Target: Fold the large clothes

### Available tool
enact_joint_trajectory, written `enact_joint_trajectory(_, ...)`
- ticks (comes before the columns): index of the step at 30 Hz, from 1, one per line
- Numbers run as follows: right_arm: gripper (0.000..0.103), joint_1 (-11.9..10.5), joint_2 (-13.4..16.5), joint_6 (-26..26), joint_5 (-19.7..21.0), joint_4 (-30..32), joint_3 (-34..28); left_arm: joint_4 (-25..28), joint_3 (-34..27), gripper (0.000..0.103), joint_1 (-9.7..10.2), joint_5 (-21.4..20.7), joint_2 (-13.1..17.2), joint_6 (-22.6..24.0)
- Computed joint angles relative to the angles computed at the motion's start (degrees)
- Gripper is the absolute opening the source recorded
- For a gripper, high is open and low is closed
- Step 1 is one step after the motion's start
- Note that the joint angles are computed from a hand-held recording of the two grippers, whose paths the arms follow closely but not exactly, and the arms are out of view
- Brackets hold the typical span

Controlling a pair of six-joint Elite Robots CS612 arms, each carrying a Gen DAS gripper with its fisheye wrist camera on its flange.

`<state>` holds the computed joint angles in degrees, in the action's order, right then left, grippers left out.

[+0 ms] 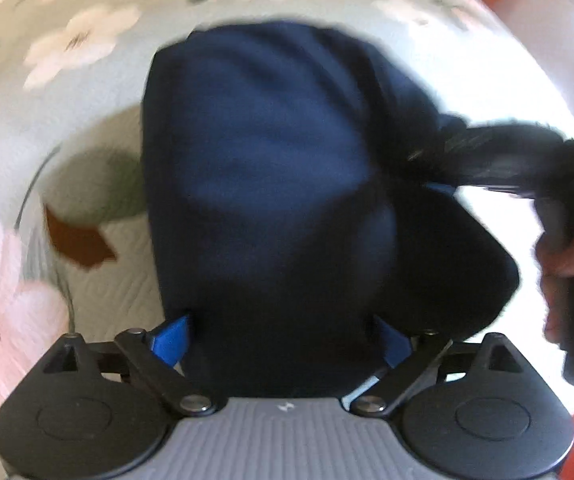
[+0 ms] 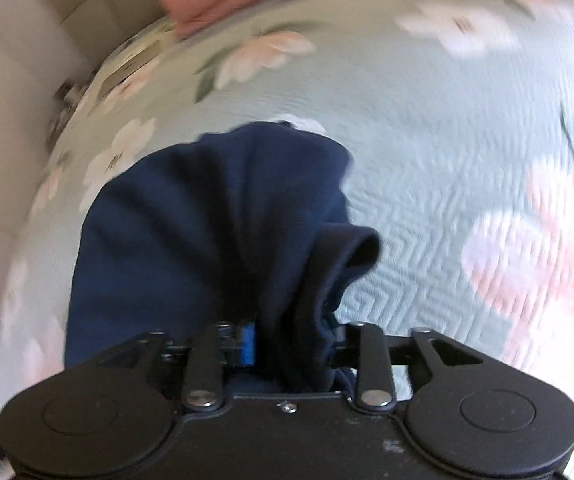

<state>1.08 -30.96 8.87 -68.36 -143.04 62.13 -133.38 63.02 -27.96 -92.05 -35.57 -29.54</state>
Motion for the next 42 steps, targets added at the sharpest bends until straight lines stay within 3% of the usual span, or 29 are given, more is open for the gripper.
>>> enact_joint_trajectory(2, 0.065, -0.4, -0.5, 1.0, 1.4, 4.0, -1.1, 3.1, -1.5, 0.099, 0.54, -1.2, 0.8, -1.9)
enact_joint_trajectory(5, 0.066, -0.4, -4.1, -2.0, 0.0, 4.1, 1.5, 4.3, -2.6, 0.099, 1.29, -3.5, 1.2, -3.0)
enact_joint_trajectory(8, 0.087, 0.0, -7.0, -7.5, -1.1, 7.8, 3.9, 5.2, -3.1, 0.099, 0.95, -2.8, 1.4, -2.8)
enact_joint_trajectory(10, 0.088, 0.5, -7.1, -12.2, -2.7, 12.3, 3.5, 5.8, -3.4, 0.099, 0.69, -1.9, 1.4, -2.7)
enact_joint_trajectory(11, 0.087, 0.7, -6.9, -14.0, -4.8, 14.3, 3.2, 6.0, -3.5, 0.099, 0.56, -1.5, 1.4, -2.7)
enact_joint_trajectory(13, 0.084, 1.5, -6.5, -14.7, -13.4, 15.5, 3.8, 5.8, -3.3, 0.099, 0.30, -0.9, 1.3, -3.1)
enact_joint_trajectory(14, 0.078, 1.7, -6.1, -14.3, -17.6, 14.9, 4.7, 5.4, -3.2, 0.099, 0.35, -1.0, 1.2, -3.3)
enact_joint_trajectory(15, 0.064, 1.9, -5.6, -12.8, -22.1, 15.3, 5.1, 4.8, -2.7, 0.099, 0.35, -1.0, 1.0, -3.6)
enact_joint_trajectory(16, 0.058, 1.6, -5.1, -12.0, -24.4, 16.7, 5.9, 4.1, -1.9, 0.099, 0.52, -1.2, 0.6, -3.8)
enact_joint_trajectory(17, 0.061, 1.1, -5.5, -10.4, -24.2, 15.8, 7.3, 3.5, -1.5, 0.099, 0.55, -1.4, 0.4, -4.4)
enact_joint_trajectory(20, 0.060, -0.6, -7.4, -8.1, -17.8, 13.7, 8.7, 2.7, -0.9, 0.100, 0.82, -2.3, 0.2, -4.9)
enact_joint_trajectory(22, 0.063, -1.7, -8.6, -5.7, -11.4, 9.8, 9.1, 2.6, -0.9, 0.100, 0.59, -1.6, 0.4, -4.2)
enact_joint_trajectory(24, 0.096, -2.2, -8.7, -3.4, -4.9, 6.3, 8.0, 2.9, -1.1, 0.100, 0.27, -0.7, 0.4, -3.9)
enact_joint_trajectory(27, 0.098, -1.3, -6.4, -2.2, -1.6, 5.6, 2.5, 3.7, -1.5, 0.100, 0.04, -0.1, 0.4, -4.0)
enact_joint_trajectory(31, 0.098, 1.1, -0.2, -4.8, -2.3, 9.2, -8.6, 3.5, -1.4, 0.100, -0.03, 0.1, 0.4, -3.9)
enact_joint_trajectory(33, 0.098, 1.5, 3.8, -7.5, -2.8, 14.1, -15.6, 3.1, -1.0, 0.100, -0.17, 0.5, 0.2, -3.8)
enact_joint_trajectory(34, 0.098, 1.9, 6.0, -9.0, -4.7, 17.3, -19.4, 2.9, -0.8, 0.100, -0.28, 0.7, 0.1, -3.9)
enact_joint_trajectory(36, 0.103, 2.9, 9.9, -11.8, -13.0, 21.7, -25.4, 2.5, -0.4, 0.100, -0.39, 1.0, -0.1, -3.5)
enact_joint_trajectory(37, 0.103, 3.0, 10.8, -12.5, -14.7, 21.6, -26.2, 2.5, -0.3, 0.100, -0.45, 1.0, -0.2, -3.0)
enact_joint_trajectory(40, 0.103, 2.4, 11.7, -8.7, -12.9, 20.0, -25.9, 2.4, -0.3, 0.101, -0.86, 1.7, -0.3, -0.9)
enact_joint_trajectory(42, 0.103, 2.5, 10.9, -12.8, -14.0, 17.2, -24.1, 3.0, -0.7, 0.102, -1.00, 2.1, -0.1, -0.6)
